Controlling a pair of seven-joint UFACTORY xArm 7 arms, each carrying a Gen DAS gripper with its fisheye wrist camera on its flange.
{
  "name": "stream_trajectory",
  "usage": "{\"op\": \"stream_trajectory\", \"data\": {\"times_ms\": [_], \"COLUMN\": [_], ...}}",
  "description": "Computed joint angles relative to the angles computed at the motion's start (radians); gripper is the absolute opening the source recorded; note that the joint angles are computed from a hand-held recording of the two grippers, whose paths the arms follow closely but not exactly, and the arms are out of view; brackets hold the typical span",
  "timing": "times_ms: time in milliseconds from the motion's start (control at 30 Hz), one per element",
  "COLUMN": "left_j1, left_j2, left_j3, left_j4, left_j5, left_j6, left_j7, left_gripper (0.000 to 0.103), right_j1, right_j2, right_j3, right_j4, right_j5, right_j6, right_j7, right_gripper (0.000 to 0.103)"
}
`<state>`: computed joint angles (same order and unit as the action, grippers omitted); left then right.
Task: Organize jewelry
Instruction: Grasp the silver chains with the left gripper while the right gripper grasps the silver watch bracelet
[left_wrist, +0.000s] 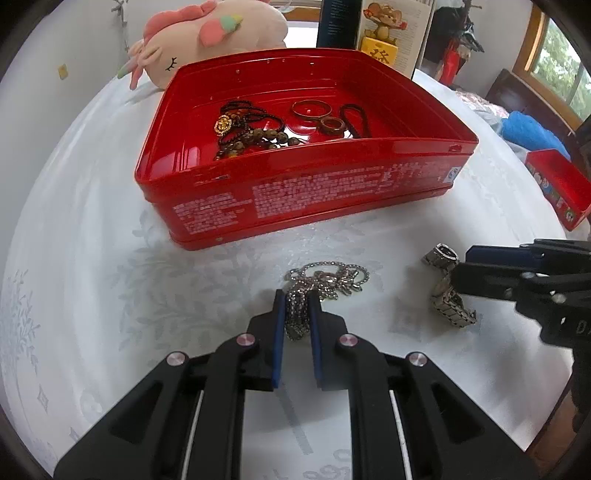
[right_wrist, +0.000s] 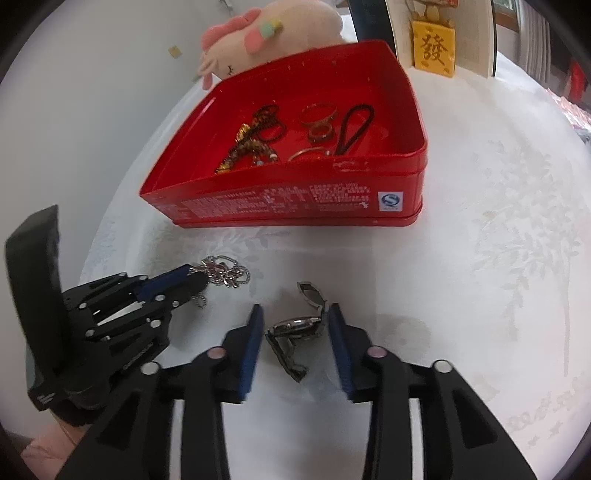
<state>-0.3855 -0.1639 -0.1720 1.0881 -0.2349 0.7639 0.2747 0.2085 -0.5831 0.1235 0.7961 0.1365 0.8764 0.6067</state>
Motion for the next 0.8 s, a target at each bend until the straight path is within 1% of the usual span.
{"op": "stream_trajectory", "data": {"times_ms": [100, 267, 467, 533, 567, 800], "left_j1": [0.001, -0.001, -0.002, -0.003, -0.004, -0.012], "left_j2": [0.001, 0.005, 0.010, 0.012, 0.013, 0.012], "left_j3": [0.004, 0.008, -0.001, -0.003, -0.005, -0.010], "left_j4": [-0.002, 0.000, 0.005, 0.006, 0.008, 0.005], "left_j5": [-0.006, -0.031, -0.012, -0.005, -0.001, 0.007], "left_j6": [0.000, 0.007, 0.001, 0.000, 0.000, -0.006], "left_j7": [0.007, 0.032, 0.029, 0.028, 0.026, 0.029], "left_gripper": [0.011, 0.012, 0.014, 0.014, 0.014, 0.010], "right_j1": [-0.010, -0.007, -0.009, -0.012, -0.008, 0.007], "right_j2": [0.029, 0.054, 0.070, 0.073, 0.073, 0.058], "right_j3": [0.006, 0.012, 0.032, 0.045, 0.046, 0.046], "right_j4": [0.015, 0.020, 0.026, 0.034, 0.035, 0.017], "right_j5": [-0.005, -0.013, -0.051, -0.081, -0.088, -0.108], "right_j6": [0.016, 0.020, 0.018, 0.030, 0.030, 0.006], "right_j7": [0.028, 0.041, 0.068, 0.078, 0.075, 0.067], "right_gripper": [0.044, 0.045, 0.045, 0.039, 0.038, 0.037]}}
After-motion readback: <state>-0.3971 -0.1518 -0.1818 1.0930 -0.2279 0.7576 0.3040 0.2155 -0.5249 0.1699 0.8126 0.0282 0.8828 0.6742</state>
